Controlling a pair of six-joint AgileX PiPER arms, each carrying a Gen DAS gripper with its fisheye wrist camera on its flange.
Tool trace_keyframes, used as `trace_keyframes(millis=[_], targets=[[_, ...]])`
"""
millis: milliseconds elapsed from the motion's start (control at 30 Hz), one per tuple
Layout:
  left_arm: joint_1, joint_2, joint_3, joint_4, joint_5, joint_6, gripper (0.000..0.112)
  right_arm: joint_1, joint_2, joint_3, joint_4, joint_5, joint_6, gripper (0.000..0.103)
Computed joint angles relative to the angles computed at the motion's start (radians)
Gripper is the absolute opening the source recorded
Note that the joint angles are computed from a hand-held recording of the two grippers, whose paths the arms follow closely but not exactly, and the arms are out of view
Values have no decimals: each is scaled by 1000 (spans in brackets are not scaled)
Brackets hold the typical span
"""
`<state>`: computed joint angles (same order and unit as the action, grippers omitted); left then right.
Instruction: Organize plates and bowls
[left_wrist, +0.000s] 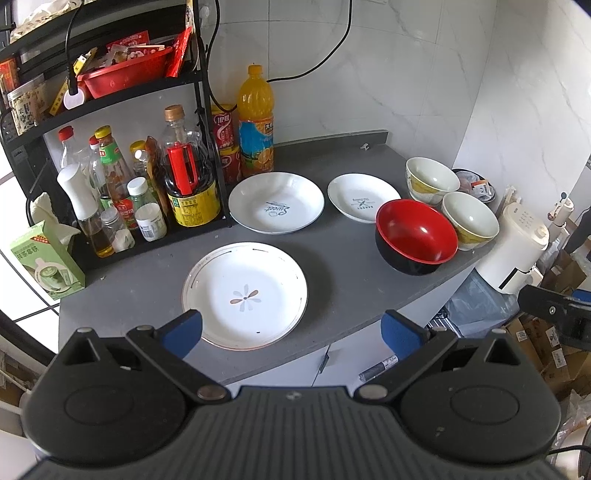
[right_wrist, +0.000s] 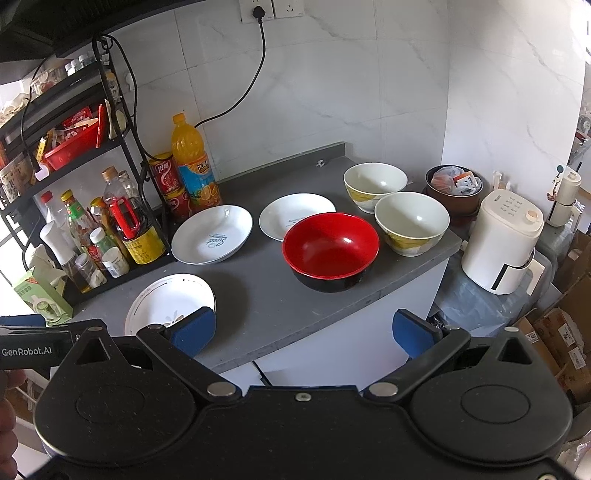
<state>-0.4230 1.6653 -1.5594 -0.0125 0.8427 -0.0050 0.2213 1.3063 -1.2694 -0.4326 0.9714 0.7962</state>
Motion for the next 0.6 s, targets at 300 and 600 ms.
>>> trace_keyframes(millis=[300, 600], targets=[[-1, -17, 14, 10, 1, -14, 102, 0, -14, 0, 13, -2, 5, 103], [5, -28, 19, 10, 5, -18, 102, -2, -18, 7, 27, -9, -9, 103]])
